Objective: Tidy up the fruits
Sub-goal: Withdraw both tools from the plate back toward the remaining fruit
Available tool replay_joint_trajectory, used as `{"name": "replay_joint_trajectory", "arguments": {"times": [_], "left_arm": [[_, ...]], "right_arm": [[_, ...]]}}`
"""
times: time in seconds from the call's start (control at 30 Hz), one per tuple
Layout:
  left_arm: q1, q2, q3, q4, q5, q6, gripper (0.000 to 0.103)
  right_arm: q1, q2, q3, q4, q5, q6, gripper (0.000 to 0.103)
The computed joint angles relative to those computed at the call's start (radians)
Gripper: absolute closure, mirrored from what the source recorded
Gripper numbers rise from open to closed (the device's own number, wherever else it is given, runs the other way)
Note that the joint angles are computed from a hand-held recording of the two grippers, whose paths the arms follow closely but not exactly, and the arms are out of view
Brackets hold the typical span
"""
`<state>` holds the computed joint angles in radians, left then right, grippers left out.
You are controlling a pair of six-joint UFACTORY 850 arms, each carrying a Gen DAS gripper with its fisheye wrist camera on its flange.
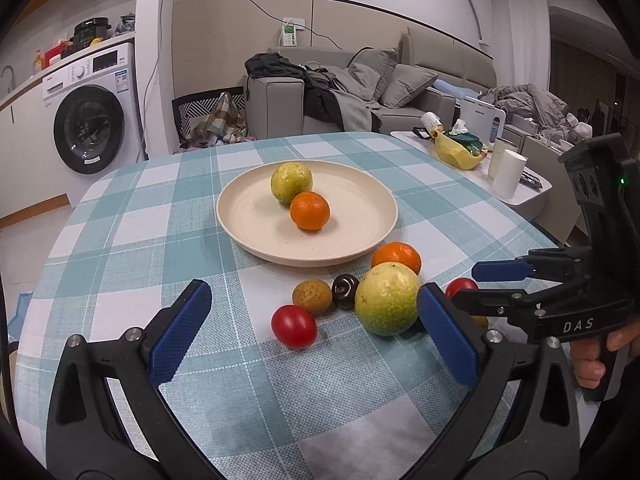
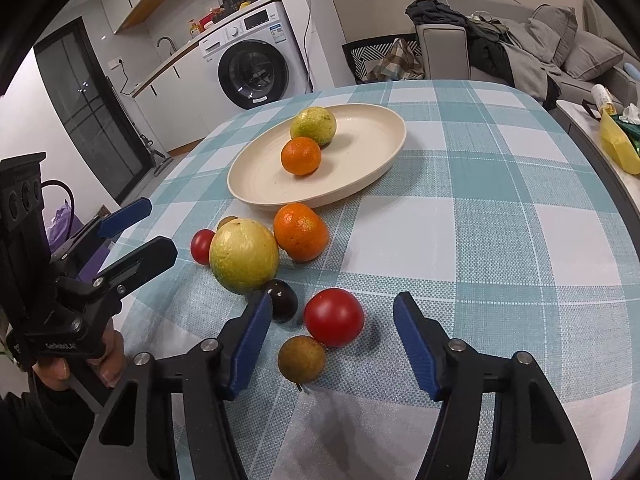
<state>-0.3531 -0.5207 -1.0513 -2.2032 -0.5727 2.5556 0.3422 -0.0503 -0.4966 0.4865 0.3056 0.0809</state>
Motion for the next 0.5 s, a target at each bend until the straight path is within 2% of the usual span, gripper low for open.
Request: {"name": "replay_joint_trajectory", "arguments": {"times": [0.27, 0.5], "left_arm": [[-0.010, -0.005, -0.008, 0.033, 0.010, -0.002, 0.001], [-0.024, -0.015, -0.026, 0.121, 0.038, -0.051, 0.001]], "right_arm": [[-0.006, -0.001, 0.000, -0.036, -0.002, 0.037, 0.042], [-0.006, -0.003, 0.000, -0.046, -0.004, 0.047, 0.045]]}}
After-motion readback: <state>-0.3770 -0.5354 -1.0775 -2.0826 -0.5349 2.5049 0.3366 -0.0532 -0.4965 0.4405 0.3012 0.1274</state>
